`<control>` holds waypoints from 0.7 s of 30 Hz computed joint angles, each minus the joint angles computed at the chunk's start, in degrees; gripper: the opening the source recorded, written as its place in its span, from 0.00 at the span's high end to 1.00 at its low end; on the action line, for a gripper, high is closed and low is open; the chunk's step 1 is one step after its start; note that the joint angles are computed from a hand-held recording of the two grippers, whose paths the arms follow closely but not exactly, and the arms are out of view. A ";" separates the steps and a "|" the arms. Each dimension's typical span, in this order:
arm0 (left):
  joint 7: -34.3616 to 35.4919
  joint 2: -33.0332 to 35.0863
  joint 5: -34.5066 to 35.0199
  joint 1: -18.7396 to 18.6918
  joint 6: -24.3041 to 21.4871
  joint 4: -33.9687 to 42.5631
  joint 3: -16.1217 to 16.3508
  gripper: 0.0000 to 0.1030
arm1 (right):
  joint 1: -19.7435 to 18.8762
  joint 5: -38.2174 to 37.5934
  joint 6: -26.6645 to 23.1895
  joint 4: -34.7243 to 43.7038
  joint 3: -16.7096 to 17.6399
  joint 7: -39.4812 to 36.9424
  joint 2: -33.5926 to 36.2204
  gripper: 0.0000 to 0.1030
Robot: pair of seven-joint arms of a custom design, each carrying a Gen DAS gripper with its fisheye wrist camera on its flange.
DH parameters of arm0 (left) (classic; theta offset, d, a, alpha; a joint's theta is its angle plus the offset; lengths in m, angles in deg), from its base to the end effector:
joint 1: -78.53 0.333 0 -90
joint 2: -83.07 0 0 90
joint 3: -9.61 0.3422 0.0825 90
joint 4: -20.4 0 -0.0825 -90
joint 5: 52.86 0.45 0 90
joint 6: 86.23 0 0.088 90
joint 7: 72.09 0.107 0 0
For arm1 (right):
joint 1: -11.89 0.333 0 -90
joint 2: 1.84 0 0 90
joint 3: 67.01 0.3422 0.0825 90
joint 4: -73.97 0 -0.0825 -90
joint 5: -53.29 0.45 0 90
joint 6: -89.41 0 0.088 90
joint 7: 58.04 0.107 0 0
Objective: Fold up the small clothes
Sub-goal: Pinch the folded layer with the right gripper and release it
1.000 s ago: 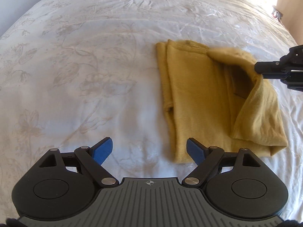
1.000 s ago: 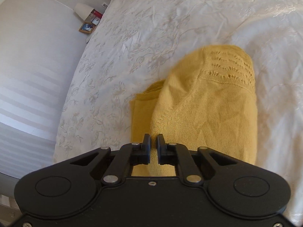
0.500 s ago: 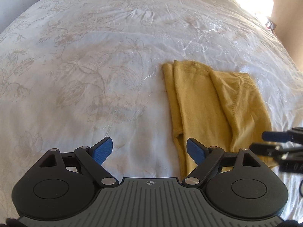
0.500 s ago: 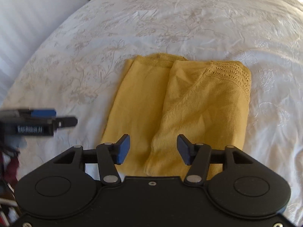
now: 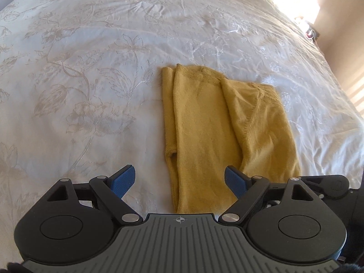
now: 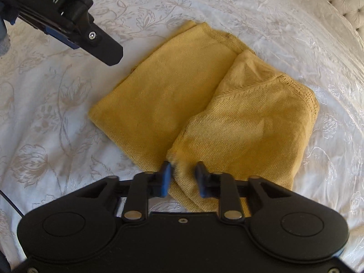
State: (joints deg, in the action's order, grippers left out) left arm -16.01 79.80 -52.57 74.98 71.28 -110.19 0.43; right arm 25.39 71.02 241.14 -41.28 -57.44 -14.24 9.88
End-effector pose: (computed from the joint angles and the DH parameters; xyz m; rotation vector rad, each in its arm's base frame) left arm 0.5857 -0.1332 0.4235 -2.3477 1.6188 -0.7072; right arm 0.6334 0.2564 0.3869 -2.5671 0.8137 -0.3114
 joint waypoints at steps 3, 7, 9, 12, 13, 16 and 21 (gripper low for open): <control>1.50 0.91 -2.09 -0.46 0.25 1.16 -0.02 0.16 | -2.68 10.95 0.49 0.34 1.06 -2.15 -1.68 0.88; 14.15 4.53 -18.64 -1.89 1.11 4.86 -0.08 0.15 | -3.73 17.32 -0.28 1.69 -0.87 -0.31 -2.65 0.88; 18.99 7.11 -26.18 -2.14 1.88 7.34 -0.82 0.11 | -3.94 17.17 -0.95 2.74 -2.01 1.85 -2.12 0.88; 24.15 11.71 -34.19 -1.93 2.65 11.87 -2.35 0.05 | -4.54 15.54 -1.73 3.96 -3.03 4.32 -0.95 0.88; 25.58 13.45 -36.30 -1.72 2.58 13.61 -2.95 0.05 | -4.85 15.15 -2.25 4.51 -3.17 4.98 -0.44 0.88; 25.99 18.43 -38.39 -1.32 -0.71 18.96 -3.66 0.05 | -6.10 15.15 -4.46 5.47 -2.93 4.43 0.30 0.88; 19.63 19.68 -32.41 -3.36 0.03 20.20 -1.64 0.05 | -6.85 18.16 -6.55 4.18 -1.02 -8.40 -0.68 0.62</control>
